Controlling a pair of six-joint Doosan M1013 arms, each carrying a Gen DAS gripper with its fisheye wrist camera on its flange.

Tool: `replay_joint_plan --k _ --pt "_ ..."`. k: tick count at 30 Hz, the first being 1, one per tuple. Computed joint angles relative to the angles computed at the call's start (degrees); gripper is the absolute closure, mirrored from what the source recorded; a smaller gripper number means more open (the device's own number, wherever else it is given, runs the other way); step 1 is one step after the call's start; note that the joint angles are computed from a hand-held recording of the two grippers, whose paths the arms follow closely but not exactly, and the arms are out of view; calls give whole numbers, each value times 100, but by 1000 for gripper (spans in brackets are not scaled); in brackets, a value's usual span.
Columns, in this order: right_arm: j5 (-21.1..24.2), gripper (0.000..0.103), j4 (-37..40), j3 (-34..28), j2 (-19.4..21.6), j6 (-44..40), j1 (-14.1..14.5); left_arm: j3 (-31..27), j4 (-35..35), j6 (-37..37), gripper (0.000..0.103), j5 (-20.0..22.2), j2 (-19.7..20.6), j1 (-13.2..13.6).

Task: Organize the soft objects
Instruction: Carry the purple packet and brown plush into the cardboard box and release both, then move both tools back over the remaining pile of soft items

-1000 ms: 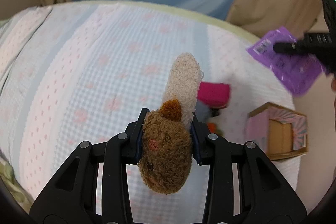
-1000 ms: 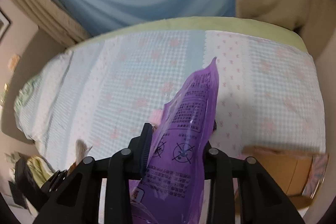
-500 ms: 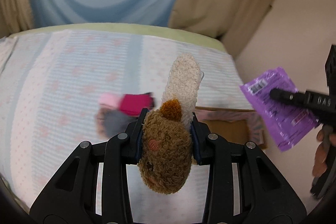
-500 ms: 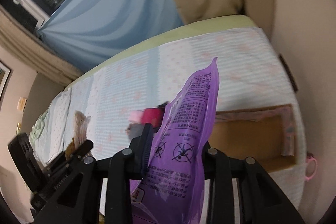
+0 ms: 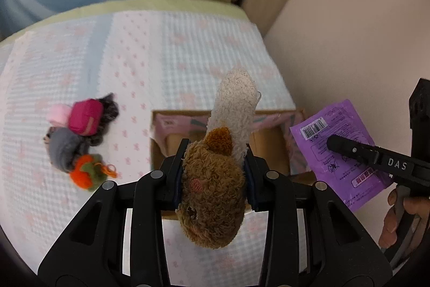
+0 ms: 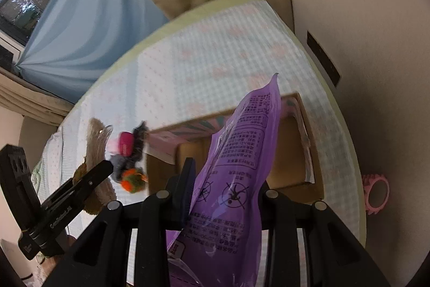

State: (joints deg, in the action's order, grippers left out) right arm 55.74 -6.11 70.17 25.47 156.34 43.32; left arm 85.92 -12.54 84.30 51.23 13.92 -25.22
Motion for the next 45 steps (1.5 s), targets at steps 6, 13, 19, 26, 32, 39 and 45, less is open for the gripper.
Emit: replay_joint_plan --k 6,13,19,26,32,39,45 --pt "-432 73 473 314 99 -310 -125 -84 382 -49 71 160 378 -211" --pt "-466 45 419 247 378 -614 -186 -99 1076 -172 0 38 551 -370" --pt "-138 0 176 362 354 -504 -178 42 1378 -262 0 181 477 -380" --pt "-63 0 -186 383 232 -547 -43 260 1294 -498 0 255 243 -316" --pt "169 0 -462 183 177 -466 72 315 1410 -590 0 249 18 -321" --pt "509 0 -879 -153 108 -375 279 446 1508 -718 0 264 -419 -272" --pt "1045 0 -1384 -727 169 -335 531 552 1677 -907 0 348 -876 -149"
